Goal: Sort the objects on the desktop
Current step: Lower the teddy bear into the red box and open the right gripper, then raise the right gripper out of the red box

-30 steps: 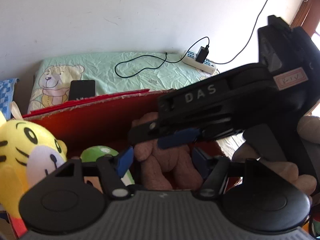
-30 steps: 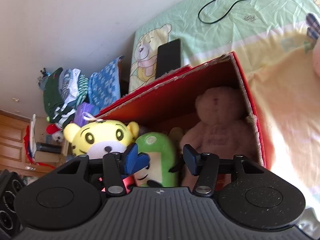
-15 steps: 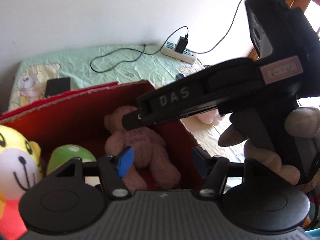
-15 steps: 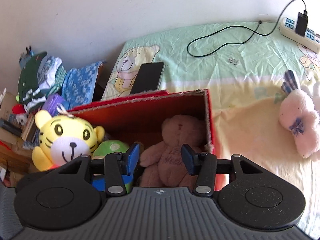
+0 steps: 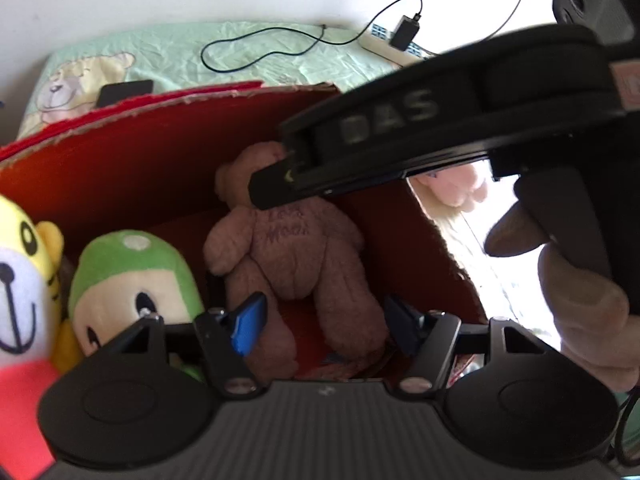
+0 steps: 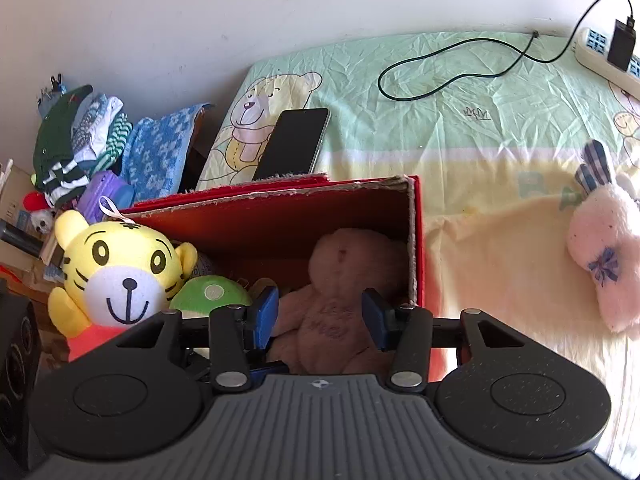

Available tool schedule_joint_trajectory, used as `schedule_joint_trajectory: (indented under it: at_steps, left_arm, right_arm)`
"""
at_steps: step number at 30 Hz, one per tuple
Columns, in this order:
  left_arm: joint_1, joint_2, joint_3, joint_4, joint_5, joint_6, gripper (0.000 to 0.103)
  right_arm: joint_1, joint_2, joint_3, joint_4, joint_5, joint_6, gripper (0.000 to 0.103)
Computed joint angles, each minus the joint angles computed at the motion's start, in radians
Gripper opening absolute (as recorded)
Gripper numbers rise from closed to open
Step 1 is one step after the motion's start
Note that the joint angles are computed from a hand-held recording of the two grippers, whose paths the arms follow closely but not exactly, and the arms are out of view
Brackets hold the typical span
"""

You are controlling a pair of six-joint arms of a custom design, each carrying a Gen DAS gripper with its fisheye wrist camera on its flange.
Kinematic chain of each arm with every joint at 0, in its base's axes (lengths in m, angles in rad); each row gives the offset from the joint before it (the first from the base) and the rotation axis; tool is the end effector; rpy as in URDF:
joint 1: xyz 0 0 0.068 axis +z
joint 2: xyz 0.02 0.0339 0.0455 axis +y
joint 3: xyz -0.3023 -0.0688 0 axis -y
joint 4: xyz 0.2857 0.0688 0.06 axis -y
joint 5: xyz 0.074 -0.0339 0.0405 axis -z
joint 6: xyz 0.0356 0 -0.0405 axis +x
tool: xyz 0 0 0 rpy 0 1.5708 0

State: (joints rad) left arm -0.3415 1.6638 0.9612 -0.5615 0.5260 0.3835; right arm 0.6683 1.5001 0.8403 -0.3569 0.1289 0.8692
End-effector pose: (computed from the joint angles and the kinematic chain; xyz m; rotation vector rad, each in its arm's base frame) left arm 0.3111 -0.1295 0.1758 1.0772 2.5190 -0.7279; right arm 0.2530 0.1939 0.1944 0.3115 2.6100 0.3976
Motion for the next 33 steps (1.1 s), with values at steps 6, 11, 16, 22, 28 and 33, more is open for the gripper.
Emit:
schedule_joint_trajectory:
  at_steps: [6, 11, 16, 22, 28, 33]
  left_arm:
    - [-0.030, -0.042, -0.045, 0.042, -0.087, -0.054, 0.067]
    - [-0.039, -0.061, -0.075, 0.075, -0.101, -0.095, 0.068]
    - [-0.055, -0.079, -0.110, 0.128, -0.127, -0.140, 0.065]
    - [-0.060, -0.103, -0.136, 0.144, -0.144, -0.155, 0.058]
    - [-0.061, -0.137, -0.164, 0.158, -0.124, -0.139, 0.061]
    - [-0.048, -0.204, -0.203, 0.181, -0.100, -0.128, 0.062]
  right_arm:
    - [-0.005, 0.065, 0.061, -0.028, 0.029, -0.007, 0.051]
    - [-0.020, 0.119, 0.124, -0.069, 0.005, -0.055, 0.061]
    - [-0.005, 0.169, 0.194, -0.161, 0.024, -0.059, 0.061]
    - [-0.011, 0.184, 0.217, -0.193, 0.005, -0.017, 0.066]
    - [-0.014, 0.163, 0.170, -0.084, -0.050, -0.010, 0.067]
    - [-0.063, 0.084, 0.065, 0.040, -0.119, 0.059, 0.059]
